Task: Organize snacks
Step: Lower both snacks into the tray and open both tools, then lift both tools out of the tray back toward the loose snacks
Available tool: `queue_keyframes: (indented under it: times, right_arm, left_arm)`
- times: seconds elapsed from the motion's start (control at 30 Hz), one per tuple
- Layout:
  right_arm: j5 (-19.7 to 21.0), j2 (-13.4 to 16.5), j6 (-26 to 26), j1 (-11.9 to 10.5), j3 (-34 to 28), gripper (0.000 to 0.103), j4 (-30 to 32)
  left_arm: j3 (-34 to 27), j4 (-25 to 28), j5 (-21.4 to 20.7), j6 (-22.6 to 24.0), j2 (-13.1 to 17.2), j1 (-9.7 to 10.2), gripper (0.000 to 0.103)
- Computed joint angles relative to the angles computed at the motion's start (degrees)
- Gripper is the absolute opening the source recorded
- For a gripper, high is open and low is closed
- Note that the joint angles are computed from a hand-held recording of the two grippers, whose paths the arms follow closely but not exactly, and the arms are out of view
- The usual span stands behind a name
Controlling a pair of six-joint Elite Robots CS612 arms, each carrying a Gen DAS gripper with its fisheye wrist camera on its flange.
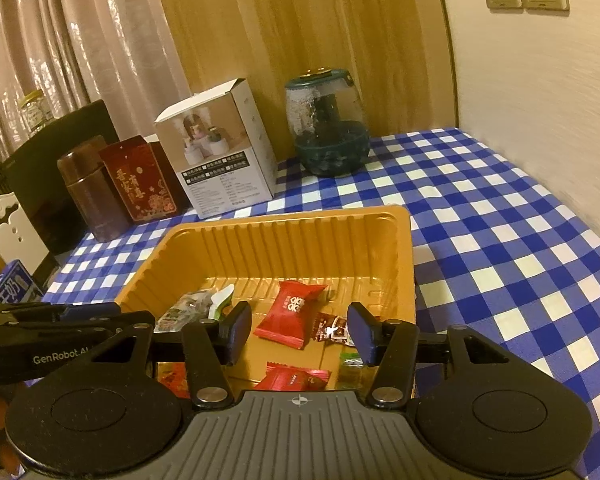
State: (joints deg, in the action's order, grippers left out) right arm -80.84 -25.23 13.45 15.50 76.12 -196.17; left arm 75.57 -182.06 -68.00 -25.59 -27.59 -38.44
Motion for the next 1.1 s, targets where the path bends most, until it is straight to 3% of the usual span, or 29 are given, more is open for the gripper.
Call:
queue_keyframes:
  times: [0.57,1.1]
  right_arm:
    - [-1.0,-2.3,2.0,0.9,4.8,0.054,-7.5]
    - [1.7,-4.5,-3.9,3.6,11.1,0.054,-6.8]
  left_arm:
    - [8.1,-4.4,4.7,-3.1,-4.2,-0.98,0.046]
    - [17.0,-3.7,7.2,-8.2,-7.9,-2.60,0.057]
